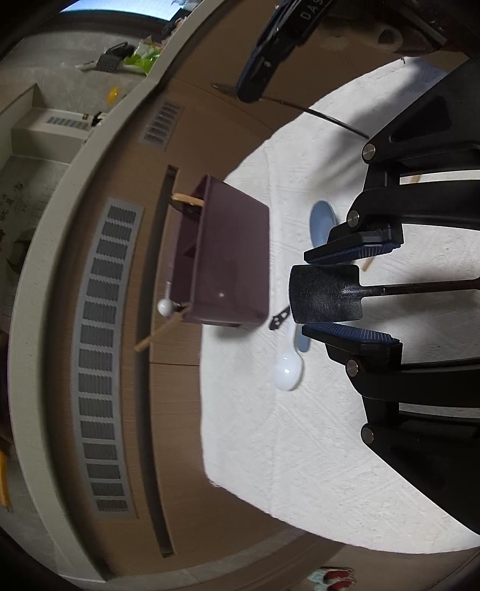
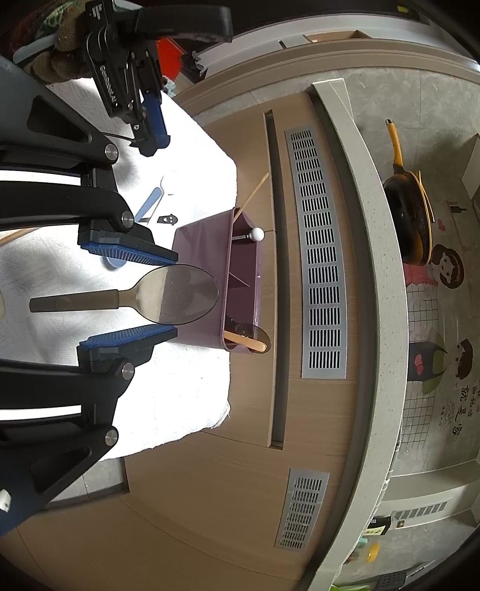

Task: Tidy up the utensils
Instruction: 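Lift the spatula and grey spoon over the maroon caddy and open both tools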

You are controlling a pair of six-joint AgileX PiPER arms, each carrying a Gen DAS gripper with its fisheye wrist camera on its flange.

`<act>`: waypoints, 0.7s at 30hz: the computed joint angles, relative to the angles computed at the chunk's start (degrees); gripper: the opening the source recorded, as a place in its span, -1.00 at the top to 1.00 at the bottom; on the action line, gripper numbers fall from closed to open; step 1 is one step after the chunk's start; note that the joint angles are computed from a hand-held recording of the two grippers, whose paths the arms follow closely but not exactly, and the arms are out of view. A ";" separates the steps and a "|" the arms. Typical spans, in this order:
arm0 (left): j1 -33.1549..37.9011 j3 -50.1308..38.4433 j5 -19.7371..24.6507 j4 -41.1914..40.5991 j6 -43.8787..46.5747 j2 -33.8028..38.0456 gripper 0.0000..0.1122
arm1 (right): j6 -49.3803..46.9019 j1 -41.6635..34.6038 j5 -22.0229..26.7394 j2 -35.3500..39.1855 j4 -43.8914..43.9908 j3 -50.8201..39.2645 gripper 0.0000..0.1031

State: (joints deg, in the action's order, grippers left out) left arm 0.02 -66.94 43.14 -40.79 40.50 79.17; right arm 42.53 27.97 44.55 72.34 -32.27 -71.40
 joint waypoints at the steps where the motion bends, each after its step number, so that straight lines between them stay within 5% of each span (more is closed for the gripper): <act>1: -0.10 -0.13 -0.13 -0.34 0.40 -0.25 0.42 | -0.12 -0.22 -0.23 0.03 0.15 0.08 0.42; 7: 0.61 -8.05 3.21 -3.58 0.66 0.67 0.42 | -2.13 -3.18 -2.86 0.66 3.13 -1.12 0.42; 12: 0.06 -32.26 5.81 -13.29 -0.08 8.86 0.42 | -10.22 -5.41 -2.53 6.16 0.61 -19.40 0.42; 14: -1.81 -40.10 2.31 -17.05 -0.01 13.47 0.41 | -13.11 -6.91 -3.59 9.23 1.40 -26.99 0.42; 17: -6.20 -41.66 -9.77 -21.57 5.11 17.35 0.41 | -14.85 -8.95 -6.00 14.33 1.51 -34.73 0.41; 21: -8.58 -47.06 -15.06 -18.43 2.04 25.94 0.41 | -18.09 -13.19 -8.41 21.12 7.28 -39.20 0.41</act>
State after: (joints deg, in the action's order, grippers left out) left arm -8.56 -113.99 28.08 -59.22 42.54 105.10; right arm 24.45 14.78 36.14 93.46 -24.99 -110.61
